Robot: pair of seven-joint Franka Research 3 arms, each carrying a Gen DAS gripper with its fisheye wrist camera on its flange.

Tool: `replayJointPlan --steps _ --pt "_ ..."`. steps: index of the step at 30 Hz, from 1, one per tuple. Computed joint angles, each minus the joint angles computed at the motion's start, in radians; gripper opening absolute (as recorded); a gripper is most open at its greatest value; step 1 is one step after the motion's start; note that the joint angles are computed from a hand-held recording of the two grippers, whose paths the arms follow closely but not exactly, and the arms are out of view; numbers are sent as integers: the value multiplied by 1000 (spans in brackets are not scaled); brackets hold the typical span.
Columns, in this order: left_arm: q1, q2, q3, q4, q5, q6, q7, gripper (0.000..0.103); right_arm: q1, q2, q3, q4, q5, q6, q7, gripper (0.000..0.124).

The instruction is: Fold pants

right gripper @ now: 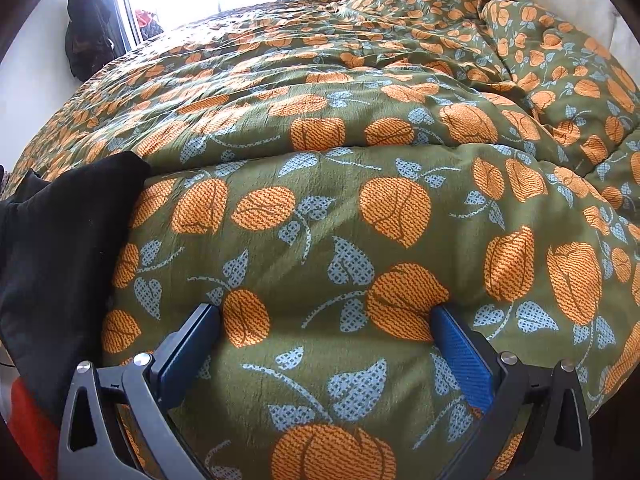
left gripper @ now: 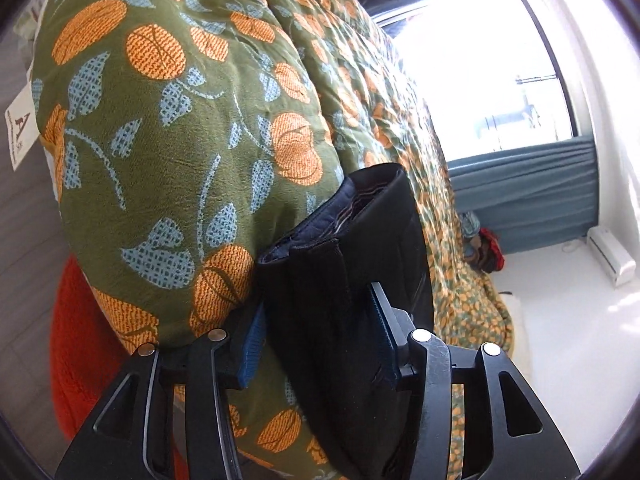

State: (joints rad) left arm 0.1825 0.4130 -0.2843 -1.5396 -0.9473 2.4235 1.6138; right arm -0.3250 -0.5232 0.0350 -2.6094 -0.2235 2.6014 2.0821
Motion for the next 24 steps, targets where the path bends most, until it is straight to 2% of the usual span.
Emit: replayJointPlan --steps 1,2,3,4,5,11,15,17,20,24 --pt "5 -1 -6 -10 -27 15 4 48 0 0 0 0 0 0 0 103" --pt "6 -2 -11 -17 -48 29 7 41 1 0 -2 0 1 -1 -1 103" --pt "-1 -8 -6 -22 -39 40 -1 36 1 0 -1 0 1 0 -1 103" --pt "-9 -18 -2 -28 -23 51 -1 28 1 0 -1 0 0 0 -1 103" --pt "-14 -32 1 -33 -7 57 5 24 0 -1 0 0 0 1 0 103" --pt "-70 -176 12 -43 106 41 94 22 -7 -8 6 -16 -9 27 10 103" --pt "-136 -272 0 -20 82 -41 239 22 -27 -21 26 -41 -27 66 34 103" --pt "-187 -284 -14 12 68 -84 301 22 -35 -24 33 -48 -33 80 43 103" --pt "-286 -254 -36 69 103 -145 325 22 -39 -25 37 -51 -34 89 45 103" --pt "-434 -158 -71 128 287 -205 277 23 -36 -33 32 -62 -28 101 33 103"
